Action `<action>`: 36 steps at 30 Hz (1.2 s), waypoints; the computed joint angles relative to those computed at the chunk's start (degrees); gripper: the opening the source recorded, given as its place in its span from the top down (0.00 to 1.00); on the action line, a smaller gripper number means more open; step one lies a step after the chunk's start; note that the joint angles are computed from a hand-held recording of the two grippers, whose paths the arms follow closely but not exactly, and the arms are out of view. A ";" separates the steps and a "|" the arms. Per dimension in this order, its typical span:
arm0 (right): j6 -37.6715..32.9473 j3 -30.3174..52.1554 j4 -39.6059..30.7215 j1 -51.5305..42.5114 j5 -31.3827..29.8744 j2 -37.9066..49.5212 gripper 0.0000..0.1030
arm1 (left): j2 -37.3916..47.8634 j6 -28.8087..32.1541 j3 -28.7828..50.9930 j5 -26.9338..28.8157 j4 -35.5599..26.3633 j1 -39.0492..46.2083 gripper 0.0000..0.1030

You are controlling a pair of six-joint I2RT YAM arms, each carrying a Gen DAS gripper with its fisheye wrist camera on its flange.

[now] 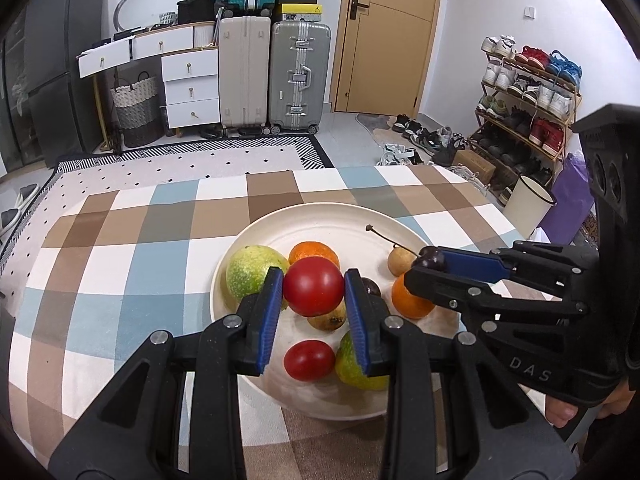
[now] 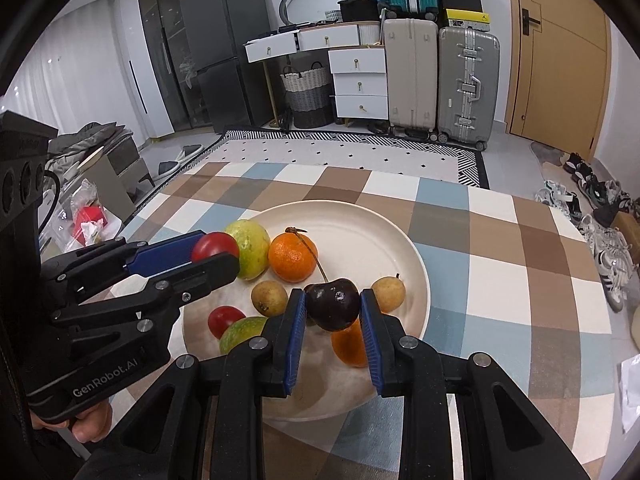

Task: Organize fruits
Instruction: 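Carry the tomato and plum onto the cream plate and open both tools, then withdraw both open tools from the plate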

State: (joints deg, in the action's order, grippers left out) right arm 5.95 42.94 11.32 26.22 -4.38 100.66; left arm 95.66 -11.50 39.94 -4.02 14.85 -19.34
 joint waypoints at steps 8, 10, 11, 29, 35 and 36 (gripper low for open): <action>-0.39 -1.10 1.23 -0.45 -0.39 -1.13 0.61 | -1.84 0.48 -1.17 -0.51 0.05 0.52 0.70; -0.47 -2.36 2.16 -0.53 -0.53 -2.44 0.54 | -3.35 0.77 -2.39 -0.98 0.20 0.77 0.61; -0.47 -3.08 2.58 -0.55 -0.37 -3.25 0.53 | -4.22 0.71 -3.02 -1.41 0.17 0.76 0.53; 2.71 -20.10 10.53 -1.72 -2.97 -20.53 0.00 | -33.90 0.38 -21.08 -3.47 -4.23 1.66 0.00; 3.24 -25.23 13.72 -0.29 -1.95 -24.31 0.00 | -39.56 -1.85 -25.58 -5.99 -5.12 -0.29 0.00; 3.40 -25.69 13.85 -0.05 -1.72 -24.68 0.00 | -39.85 -2.32 -26.20 -6.49 -4.74 -0.74 0.00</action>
